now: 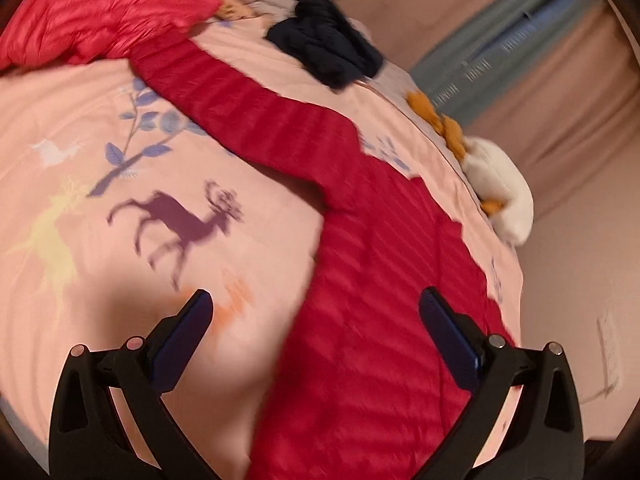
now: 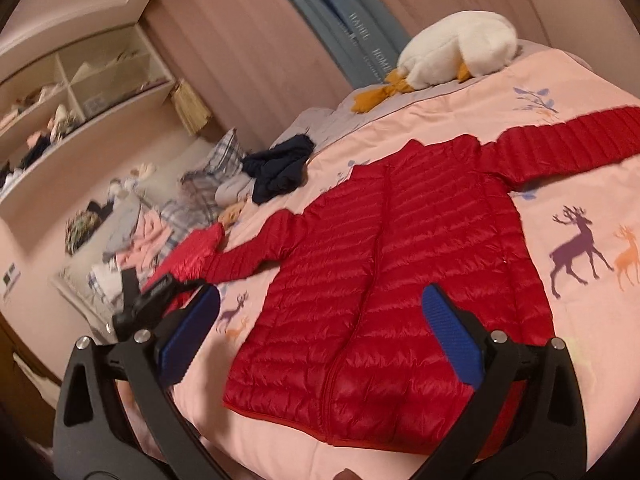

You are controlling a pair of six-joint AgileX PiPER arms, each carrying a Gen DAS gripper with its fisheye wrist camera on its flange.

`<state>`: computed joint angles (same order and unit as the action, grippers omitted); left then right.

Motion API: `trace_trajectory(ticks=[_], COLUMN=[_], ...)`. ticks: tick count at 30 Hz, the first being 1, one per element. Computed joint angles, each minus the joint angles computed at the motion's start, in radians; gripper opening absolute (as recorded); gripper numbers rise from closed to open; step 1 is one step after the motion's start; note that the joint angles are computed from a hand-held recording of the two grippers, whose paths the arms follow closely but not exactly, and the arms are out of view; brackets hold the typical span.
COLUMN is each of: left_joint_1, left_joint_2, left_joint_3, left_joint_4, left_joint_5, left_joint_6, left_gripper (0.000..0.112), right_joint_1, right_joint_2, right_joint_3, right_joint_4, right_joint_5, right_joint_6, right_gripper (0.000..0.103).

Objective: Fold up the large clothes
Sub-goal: 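Reach the left tool to the jacket sleeve nearest it and grasp the cuff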

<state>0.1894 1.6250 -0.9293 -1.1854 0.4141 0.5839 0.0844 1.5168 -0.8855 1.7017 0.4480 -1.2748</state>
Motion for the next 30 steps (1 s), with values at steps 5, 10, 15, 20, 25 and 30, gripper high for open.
trace_trajectory(ticks=[5,10,15,20,25,30], left_joint_1=[0.193,0.295,0.347,0.349,0.345,0.343], left_joint_2=[0.217,0.434,0.605,0.706,0.796,0.862], left_joint_3=[-0.165,-0.385,-0.553,-0.685,-0.847,-0.978], left_joint_4=[-0.204,-0.271,-0.385,-0.460,-0.444,-0.401], left_joint_5=[0.198,0.311,0.367,0.358,0.341,0.292], left_joint_6=[0.137,0.126,0.089,0.083,0.022,-0.082], left_gripper=[0.102,0.102,0.102,0.102,0.102,0.102], right_joint_1=[0.003,0.007,0.009,0.019,0.022,0.028], right_joint_2=[0.059,0.124,0.187,0.248,0.293,0.320], right_joint_3=[-0.049,-0.113,-0.172,-0.229,-0.282,-0.321], right_joint_4=[-0.054,-0.134,-0.182,-0.233,-0.289,-0.332], right_joint_5=[0.015,-0.002,-0.028,-0.067,-0.083,-0.091], right_joint_6=[0.010,0.087,0.132,0.182,0.245,0.289], right_gripper=[0.101,0.101,0.101,0.101,0.101,0.101])
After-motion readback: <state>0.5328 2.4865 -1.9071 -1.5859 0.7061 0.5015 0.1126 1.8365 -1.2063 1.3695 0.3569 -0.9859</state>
